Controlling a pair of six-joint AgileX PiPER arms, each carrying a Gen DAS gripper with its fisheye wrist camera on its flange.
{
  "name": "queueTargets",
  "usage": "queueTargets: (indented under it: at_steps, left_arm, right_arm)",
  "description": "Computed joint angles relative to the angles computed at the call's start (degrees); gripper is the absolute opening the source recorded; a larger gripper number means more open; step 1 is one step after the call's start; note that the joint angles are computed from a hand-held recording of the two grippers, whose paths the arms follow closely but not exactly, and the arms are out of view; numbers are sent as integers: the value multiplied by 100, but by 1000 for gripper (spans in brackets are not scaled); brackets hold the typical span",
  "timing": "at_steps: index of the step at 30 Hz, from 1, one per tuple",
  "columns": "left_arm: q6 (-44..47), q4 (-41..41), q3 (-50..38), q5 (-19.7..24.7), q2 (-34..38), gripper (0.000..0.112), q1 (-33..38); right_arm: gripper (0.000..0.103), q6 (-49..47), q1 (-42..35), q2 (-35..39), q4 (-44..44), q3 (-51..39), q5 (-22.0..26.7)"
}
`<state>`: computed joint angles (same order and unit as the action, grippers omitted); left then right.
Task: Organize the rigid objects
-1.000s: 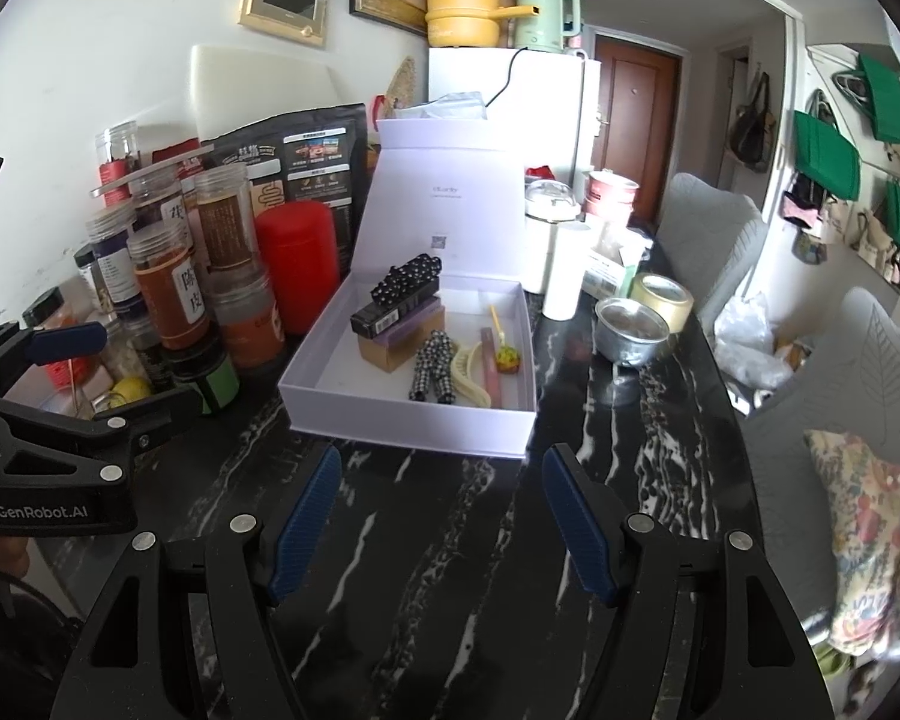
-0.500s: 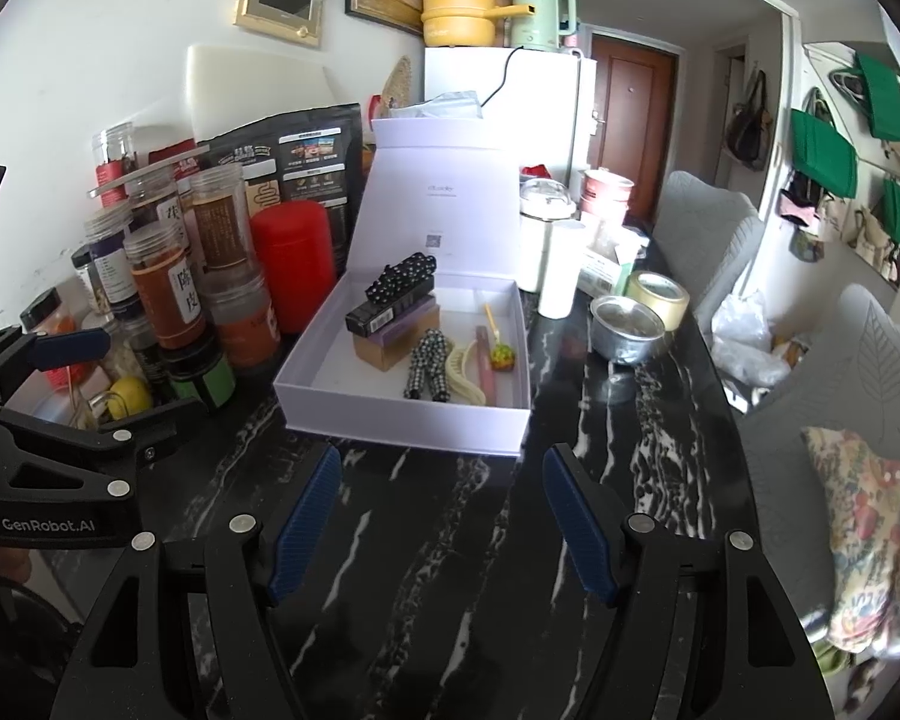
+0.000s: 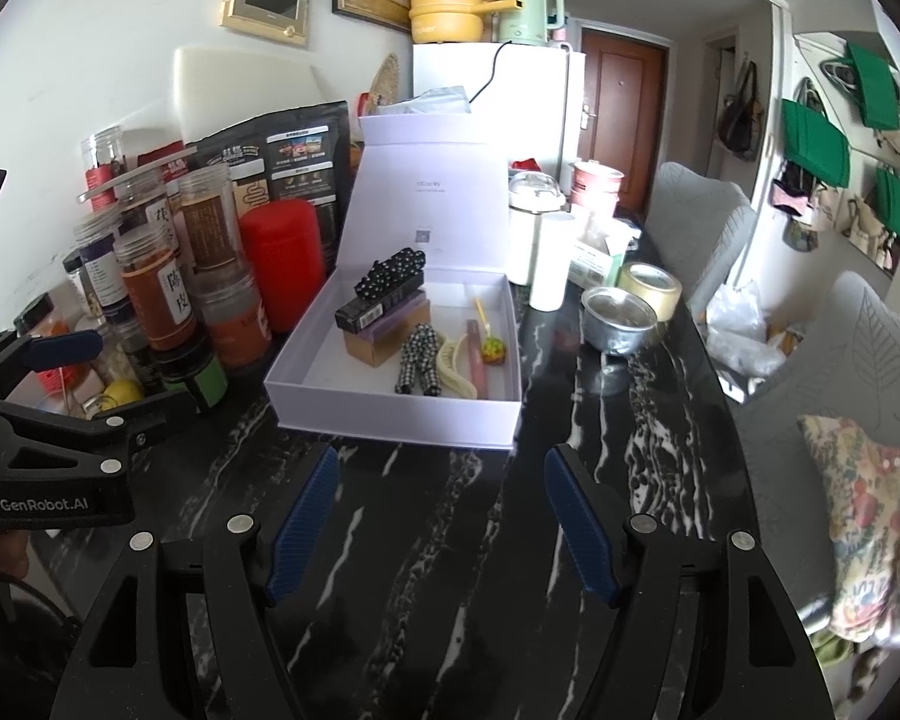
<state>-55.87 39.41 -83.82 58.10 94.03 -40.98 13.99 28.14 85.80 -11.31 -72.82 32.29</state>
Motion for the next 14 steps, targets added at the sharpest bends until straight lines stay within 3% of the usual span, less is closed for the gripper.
queueTargets:
  at_steps: [14]
  left_arm:
    - [22,1,130,-153,-26,103,57]
  right_arm:
    - [76,158,25,18,-112,-22,57]
